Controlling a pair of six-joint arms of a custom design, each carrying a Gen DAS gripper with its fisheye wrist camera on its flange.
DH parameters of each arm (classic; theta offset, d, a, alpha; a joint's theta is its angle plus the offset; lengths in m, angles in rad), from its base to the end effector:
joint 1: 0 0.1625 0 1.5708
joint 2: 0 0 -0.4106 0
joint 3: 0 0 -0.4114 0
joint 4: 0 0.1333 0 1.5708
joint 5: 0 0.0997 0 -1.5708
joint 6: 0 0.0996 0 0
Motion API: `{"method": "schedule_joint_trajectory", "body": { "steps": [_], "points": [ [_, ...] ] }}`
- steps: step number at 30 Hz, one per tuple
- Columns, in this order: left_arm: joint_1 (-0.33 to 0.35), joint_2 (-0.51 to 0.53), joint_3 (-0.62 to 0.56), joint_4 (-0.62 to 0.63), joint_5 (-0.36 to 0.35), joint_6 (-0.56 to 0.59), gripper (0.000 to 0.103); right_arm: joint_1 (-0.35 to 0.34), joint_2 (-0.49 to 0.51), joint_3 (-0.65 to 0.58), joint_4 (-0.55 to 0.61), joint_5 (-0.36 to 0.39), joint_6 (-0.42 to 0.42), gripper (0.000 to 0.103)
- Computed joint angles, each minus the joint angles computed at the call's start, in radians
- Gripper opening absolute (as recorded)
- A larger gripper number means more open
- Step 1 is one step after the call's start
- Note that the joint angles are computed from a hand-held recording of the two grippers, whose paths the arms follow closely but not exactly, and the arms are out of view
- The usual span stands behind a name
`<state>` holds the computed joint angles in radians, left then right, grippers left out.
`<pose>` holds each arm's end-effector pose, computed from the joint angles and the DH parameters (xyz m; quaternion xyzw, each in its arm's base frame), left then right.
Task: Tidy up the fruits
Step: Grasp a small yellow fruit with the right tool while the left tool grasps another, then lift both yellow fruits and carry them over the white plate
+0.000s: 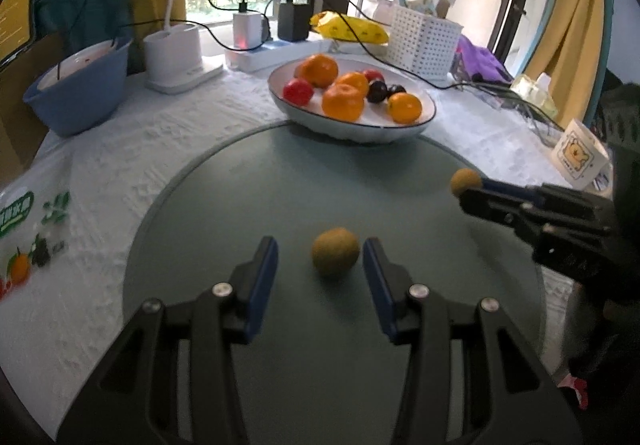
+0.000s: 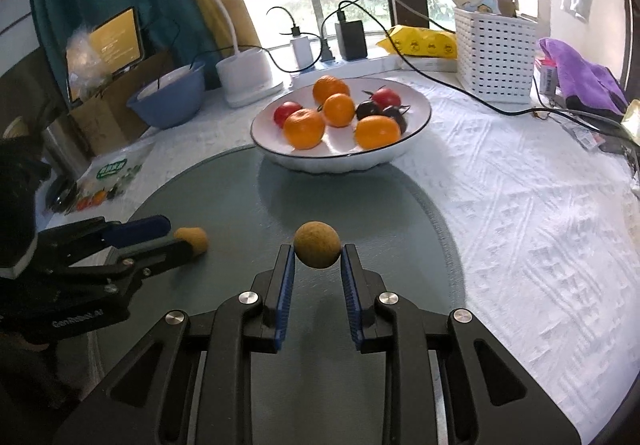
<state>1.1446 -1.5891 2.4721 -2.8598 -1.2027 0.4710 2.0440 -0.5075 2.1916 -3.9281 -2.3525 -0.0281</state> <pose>-0.0039 -0.4177 0.2092 0.3844 0.8837 -0.1941 0.1836 0.2541 -0.3579 -0.0398 0.0946 -0.8766 0.3772 0.2833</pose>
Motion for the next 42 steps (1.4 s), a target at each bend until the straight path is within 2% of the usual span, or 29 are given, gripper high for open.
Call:
{"method": "schedule_joint_trajectory", "body": {
  "steps": [6, 8, 10, 27, 42],
  "points": [
    [-0.008, 0.042, -0.011, -0.013, 0.032, -0.015, 0.042, -0.022, -0.015, 0.019, -0.043, 0.031, -0.030, 0.026],
    [-0.009, 0.046, -0.014, -0.010, 0.031, -0.018, 0.032, -0.027, -0.016, 0.023, -0.051, 0.043, -0.036, 0.026],
    [-0.014, 0.050, -0.014, -0.007, 0.036, -0.019, 0.027, -0.028, -0.017, 0.025, -0.054, 0.049, -0.039, 0.026],
    [-0.047, 0.043, -0.037, 0.010, -0.003, -0.023, 0.027, -0.029, -0.048, 0.024, -0.038, 0.056, -0.066, 0.026],
    [-0.057, 0.113, -0.106, -0.027, -0.031, -0.002, 0.027, -0.045, -0.085, 0.000, 0.011, 0.064, -0.101, 0.026]
  ]
}}
